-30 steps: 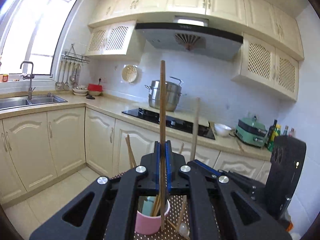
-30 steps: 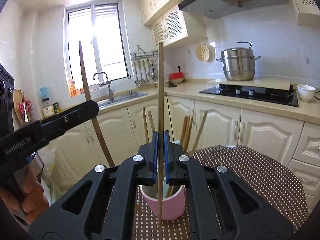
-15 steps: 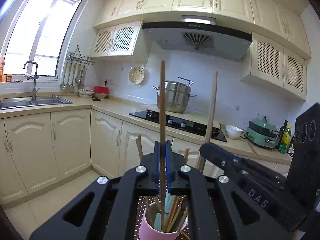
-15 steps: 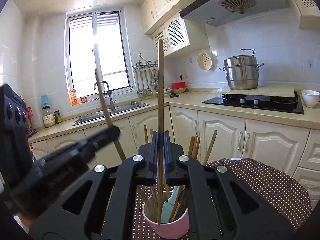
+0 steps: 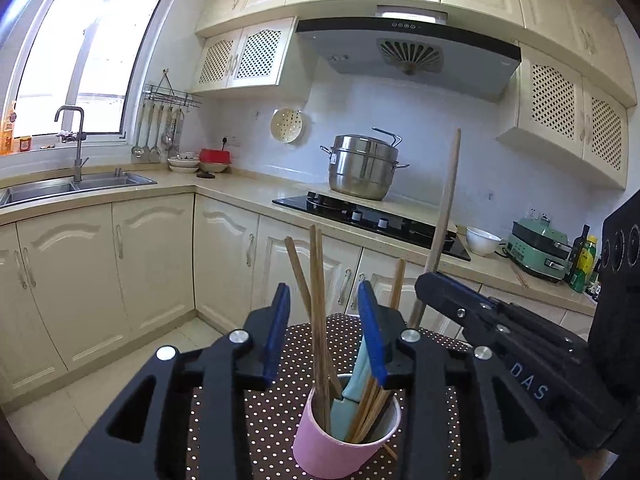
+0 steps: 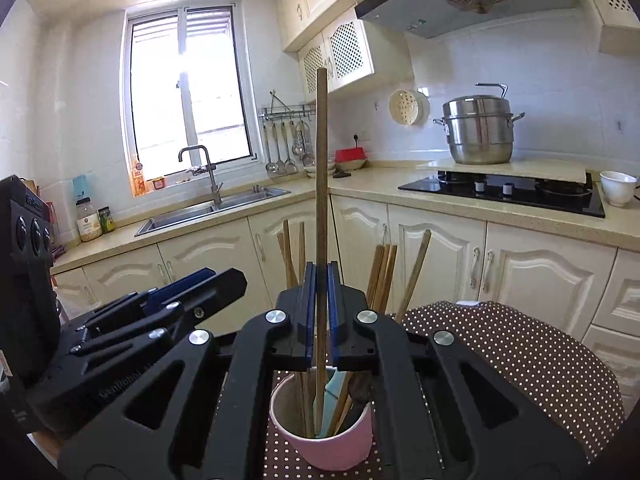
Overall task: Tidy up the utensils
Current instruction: 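Open the left gripper over the cup while the right lowers its chopstick in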
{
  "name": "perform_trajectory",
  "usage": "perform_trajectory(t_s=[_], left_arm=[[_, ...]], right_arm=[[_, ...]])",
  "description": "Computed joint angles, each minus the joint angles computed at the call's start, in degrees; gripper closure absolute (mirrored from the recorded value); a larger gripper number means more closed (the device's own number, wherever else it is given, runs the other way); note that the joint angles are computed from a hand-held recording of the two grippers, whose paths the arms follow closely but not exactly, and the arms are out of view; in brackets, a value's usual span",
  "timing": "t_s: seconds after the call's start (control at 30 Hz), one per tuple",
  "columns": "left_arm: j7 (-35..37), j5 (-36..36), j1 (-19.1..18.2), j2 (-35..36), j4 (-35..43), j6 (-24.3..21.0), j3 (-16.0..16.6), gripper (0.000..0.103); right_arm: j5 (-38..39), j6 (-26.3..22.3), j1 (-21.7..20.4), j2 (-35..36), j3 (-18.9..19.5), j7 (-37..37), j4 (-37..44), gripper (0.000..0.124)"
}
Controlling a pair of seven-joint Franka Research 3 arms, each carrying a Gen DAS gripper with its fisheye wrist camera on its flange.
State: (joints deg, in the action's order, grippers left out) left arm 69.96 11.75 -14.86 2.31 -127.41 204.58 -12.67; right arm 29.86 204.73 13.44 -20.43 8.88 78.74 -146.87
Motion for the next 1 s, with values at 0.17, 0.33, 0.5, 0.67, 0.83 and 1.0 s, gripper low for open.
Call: perform_trajectory(t_s=[0.17,0.33,0.5,0.67,0.83,1.0], left_arm=[[3.0,-3.2,-0.3,-0.9,-1.2,-0.3,0.0,0.065],[9.1,-9.9,-1.0,-1.7,-2.1,-0.8,-0.7,0.065],[20.5,-22.1,-2.5,-2.1,-2.2,-1.5,-1.9,0.064],[34.2,-36.3,-4.6,-1.7,-1.4,-1.9,-2.9,0.063],[39.7,-41.5,-5.8,-1.6,-1.4,-2.1,-2.6,0.063],[39.4,-41.4,-5.6,-2.0,-2.2,-2.4,-2.4,0.063]], right_arm=[[1.7,-1.5,-1.3,-0.7,2.1,-1.0,-0.4,0.118],[4.0,-2.8,-3.3,-0.9,4.9,-2.2,-0.4,0.118],[4.7,-4.3,-3.5,-0.9,5.6,-2.3,-0.9,0.118],[4.2,-6.5,-3.2,0.0,5.7,-1.3,-1.5,0.118],[3.5,-6.7,-3.8,1.8,6.5,0.5,-2.1,0.118],[4.7,-6.7,-5.2,1.5,8.2,1.0,-2.4,0.118]])
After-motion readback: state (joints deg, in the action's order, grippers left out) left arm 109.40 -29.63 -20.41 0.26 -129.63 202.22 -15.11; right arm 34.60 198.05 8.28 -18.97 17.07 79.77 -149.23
